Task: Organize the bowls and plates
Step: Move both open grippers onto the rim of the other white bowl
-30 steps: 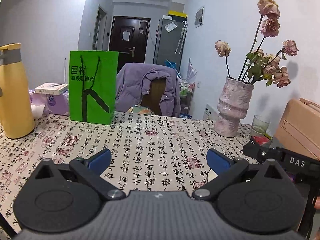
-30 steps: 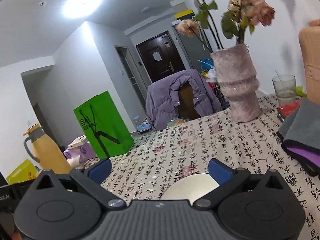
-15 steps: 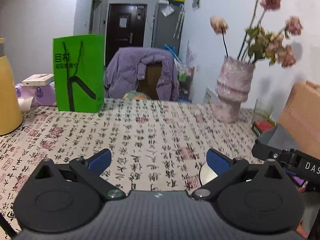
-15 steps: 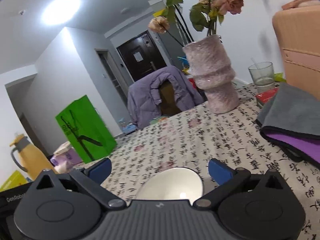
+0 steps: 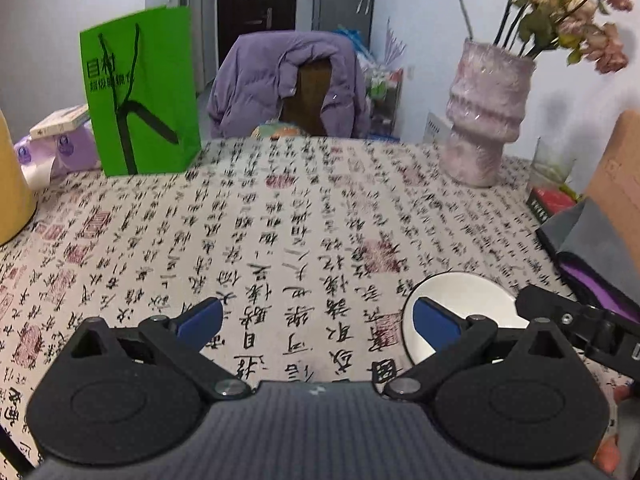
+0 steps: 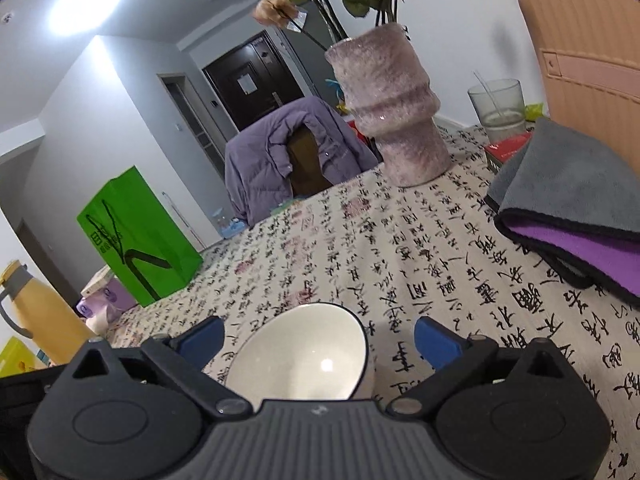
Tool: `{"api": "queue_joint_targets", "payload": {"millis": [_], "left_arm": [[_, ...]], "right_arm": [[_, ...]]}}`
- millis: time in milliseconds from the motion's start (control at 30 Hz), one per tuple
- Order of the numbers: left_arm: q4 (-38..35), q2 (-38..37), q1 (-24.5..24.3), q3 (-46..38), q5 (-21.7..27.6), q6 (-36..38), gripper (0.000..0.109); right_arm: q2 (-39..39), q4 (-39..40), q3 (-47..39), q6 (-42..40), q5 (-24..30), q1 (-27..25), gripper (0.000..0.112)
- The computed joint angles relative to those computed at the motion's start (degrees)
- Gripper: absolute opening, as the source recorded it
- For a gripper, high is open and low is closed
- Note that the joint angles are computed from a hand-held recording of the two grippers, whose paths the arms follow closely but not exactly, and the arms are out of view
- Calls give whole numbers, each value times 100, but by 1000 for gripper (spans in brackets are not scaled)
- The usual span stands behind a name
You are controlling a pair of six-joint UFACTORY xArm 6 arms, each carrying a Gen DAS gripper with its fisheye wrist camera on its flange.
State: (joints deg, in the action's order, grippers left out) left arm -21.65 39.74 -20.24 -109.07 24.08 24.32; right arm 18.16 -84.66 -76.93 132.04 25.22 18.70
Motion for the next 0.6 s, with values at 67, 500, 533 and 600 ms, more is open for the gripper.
{"api": "queue_joint_targets", "payload": {"millis": [67, 500, 533, 600], "left_arm": [[187, 158, 3, -234, 197, -201, 103], [931, 774, -142, -1030, 493, -833, 103], [959, 801, -155, -1055, 493, -855, 103], [1040, 856, -182, -1107, 484, -895, 103]], "right_arm": [[45, 163, -29, -164, -39, -21, 96], [349, 1240, -229, -1292, -142, -112, 86], [366, 1291, -232, -1341, -167, -125, 84], [406, 1400, -243, -1436, -229, -155, 81]]}}
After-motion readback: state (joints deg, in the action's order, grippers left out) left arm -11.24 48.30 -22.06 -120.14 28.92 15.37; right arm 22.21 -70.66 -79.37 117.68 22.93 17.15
